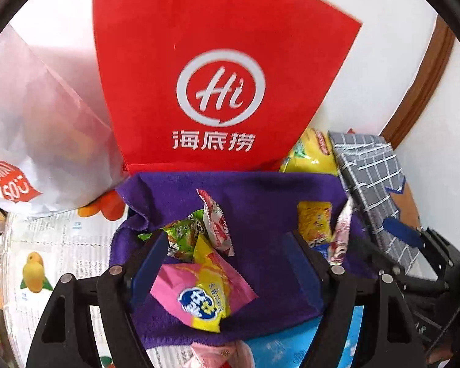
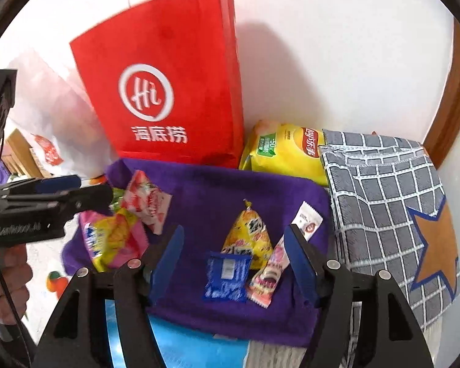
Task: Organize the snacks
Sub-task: 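Move both tools back to the pile beside the blue tissue pack, then grasp the pink-and-silver bag with the right tool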
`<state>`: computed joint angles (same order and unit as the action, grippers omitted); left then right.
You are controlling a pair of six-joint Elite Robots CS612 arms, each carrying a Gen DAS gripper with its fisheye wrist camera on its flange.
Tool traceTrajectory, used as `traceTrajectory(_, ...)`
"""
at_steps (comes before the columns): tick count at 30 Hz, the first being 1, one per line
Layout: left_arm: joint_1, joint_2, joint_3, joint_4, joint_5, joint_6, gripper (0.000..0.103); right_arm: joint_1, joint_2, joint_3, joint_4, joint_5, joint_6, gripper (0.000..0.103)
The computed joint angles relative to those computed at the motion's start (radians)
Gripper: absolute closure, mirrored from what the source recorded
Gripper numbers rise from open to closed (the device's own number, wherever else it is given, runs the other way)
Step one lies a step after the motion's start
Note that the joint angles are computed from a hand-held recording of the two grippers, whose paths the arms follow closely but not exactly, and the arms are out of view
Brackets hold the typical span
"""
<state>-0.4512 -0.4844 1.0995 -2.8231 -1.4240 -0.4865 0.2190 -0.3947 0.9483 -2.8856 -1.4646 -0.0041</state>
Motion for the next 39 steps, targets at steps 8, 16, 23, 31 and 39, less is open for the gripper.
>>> traceTrajectory(8,-0.024,-0.064,0.112,-0.085,0.019,0.010,0.026,0.011,-0.098,0.187,-0.098,-0.029,-0.032,0.029)
traceTrajectory(16,-0.042,-0.142,0.271,-0.159,0.057,-0.020,0.026,0.020,-0.159,0.336,-0.189,-0.015,-0.001,0.029)
traceTrajectory(23,-0.056,-0.192,0.398,-0.209,0.125,-0.062,0.026,0.035,-0.182,0.429,-0.233,0.022,-0.010,0.029)
traceTrajectory(31,-0.060,-0.231,0.518,-0.260,0.162,-0.135,0.026,0.059,-0.181,0.465,-0.222,0.049,-0.017,0.029)
traceTrajectory(39,-0.053,-0.245,0.598,-0.313,0.157,-0.188,0.026,0.089,-0.158,0.444,-0.183,0.065,-0.051,0.029)
